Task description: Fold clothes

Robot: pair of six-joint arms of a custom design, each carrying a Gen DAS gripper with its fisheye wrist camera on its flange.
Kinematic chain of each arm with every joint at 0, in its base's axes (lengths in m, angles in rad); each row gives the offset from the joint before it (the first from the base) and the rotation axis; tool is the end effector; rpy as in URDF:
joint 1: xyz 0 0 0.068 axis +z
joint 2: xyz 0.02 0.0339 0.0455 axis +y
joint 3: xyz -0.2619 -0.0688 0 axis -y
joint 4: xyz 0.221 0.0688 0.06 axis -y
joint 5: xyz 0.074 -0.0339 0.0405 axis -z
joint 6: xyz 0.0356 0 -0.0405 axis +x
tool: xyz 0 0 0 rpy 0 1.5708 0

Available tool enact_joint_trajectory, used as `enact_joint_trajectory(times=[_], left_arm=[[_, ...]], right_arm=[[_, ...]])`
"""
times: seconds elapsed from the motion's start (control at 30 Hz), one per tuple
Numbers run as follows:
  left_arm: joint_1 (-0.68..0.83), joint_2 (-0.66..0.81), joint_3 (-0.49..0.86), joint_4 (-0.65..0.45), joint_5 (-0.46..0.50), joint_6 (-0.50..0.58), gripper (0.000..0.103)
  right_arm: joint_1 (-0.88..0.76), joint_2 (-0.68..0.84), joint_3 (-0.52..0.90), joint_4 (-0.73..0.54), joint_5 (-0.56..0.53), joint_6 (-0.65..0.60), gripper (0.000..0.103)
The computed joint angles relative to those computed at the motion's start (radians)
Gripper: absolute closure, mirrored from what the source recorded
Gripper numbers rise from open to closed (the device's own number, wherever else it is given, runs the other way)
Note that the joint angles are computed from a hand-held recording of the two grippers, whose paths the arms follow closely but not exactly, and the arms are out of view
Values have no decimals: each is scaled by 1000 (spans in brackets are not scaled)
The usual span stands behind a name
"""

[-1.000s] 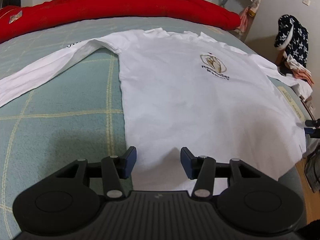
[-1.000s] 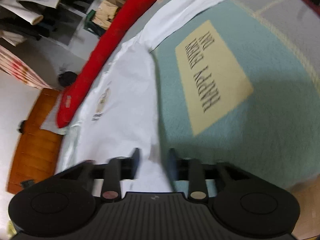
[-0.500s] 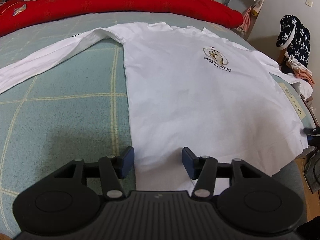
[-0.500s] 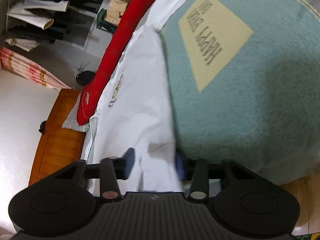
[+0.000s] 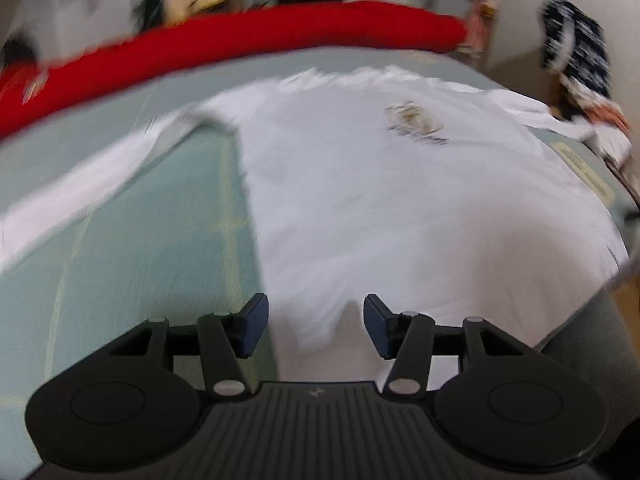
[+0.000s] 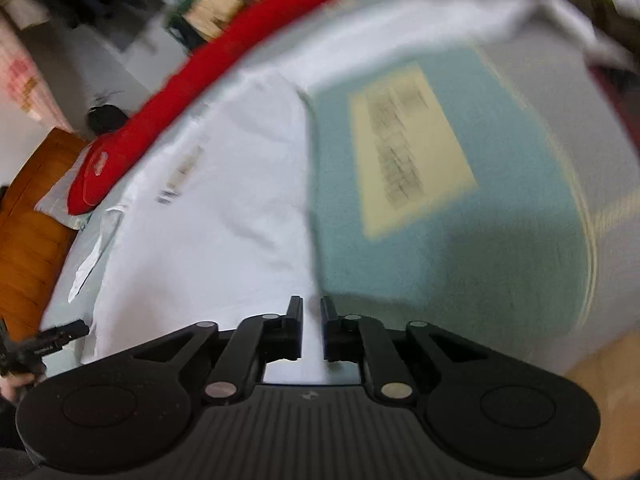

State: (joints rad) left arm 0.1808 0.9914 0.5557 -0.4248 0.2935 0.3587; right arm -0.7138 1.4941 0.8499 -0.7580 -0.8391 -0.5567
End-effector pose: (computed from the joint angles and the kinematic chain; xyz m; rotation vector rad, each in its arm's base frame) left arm 0.1718 0.0209 0.2118 0.3416 2.3608 -0.1039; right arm 0.1905 -0.1300 0.1935 0.0987 2.4120 0.7451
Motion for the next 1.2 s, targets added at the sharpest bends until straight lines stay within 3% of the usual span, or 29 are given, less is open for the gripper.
enact_joint_trajectory(times=[0.07, 0.13, 0.23, 0.33, 0.4, 0.47, 0.53, 0.63, 0.73, 0.8, 0.87, 1.0, 1.07, 1.13, 1.2], left_arm=[[-103, 1, -8, 50, -67, 7, 50], [-204, 35, -15, 112, -128, -1, 50], [-270, 100, -28, 174, -134, -19, 49], [-280, 106, -76, 218, -144, -38, 48], [-240, 58, -127, 224, -112, -33, 48], [-174, -12, -169, 187, -61, -31, 44], [-110, -115, -228, 149, -22, -7, 41], [-34, -207, -253, 64, 21, 54, 40], [3, -165, -171, -4, 53, 84, 41], [-43, -87, -137, 98, 46, 42, 41], [-81, -9, -99, 198, 41, 7, 41], [-154, 249, -40, 401, 40, -113, 41], [-146, 327, -34, 427, 26, -131, 41], [-66, 314, -74, 447, 85, -130, 40], [6, 279, -97, 421, 111, -108, 40]], right_arm=[[112, -125, -60, 73, 9, 48, 39], [306, -231, -132, 208, 68, 154, 34], [640, -293, -197, 410, 231, 309, 34], [943, -182, -227, 647, 421, 458, 34], [1069, -95, -209, 732, 515, 511, 31], [1155, -95, -261, 814, 615, 510, 14], [1213, -139, -306, 809, 698, 479, 0], [1291, -256, -418, 804, 818, 468, 0], [1324, -304, -398, 720, 875, 467, 0], [1306, -324, -354, 661, 867, 462, 0], [1281, -331, -332, 694, 875, 456, 0], [1222, -193, -263, 778, 861, 510, 0], [1200, -131, -241, 775, 852, 536, 0], [1176, -103, -262, 786, 839, 561, 0], [1142, -153, -364, 886, 800, 561, 0]])
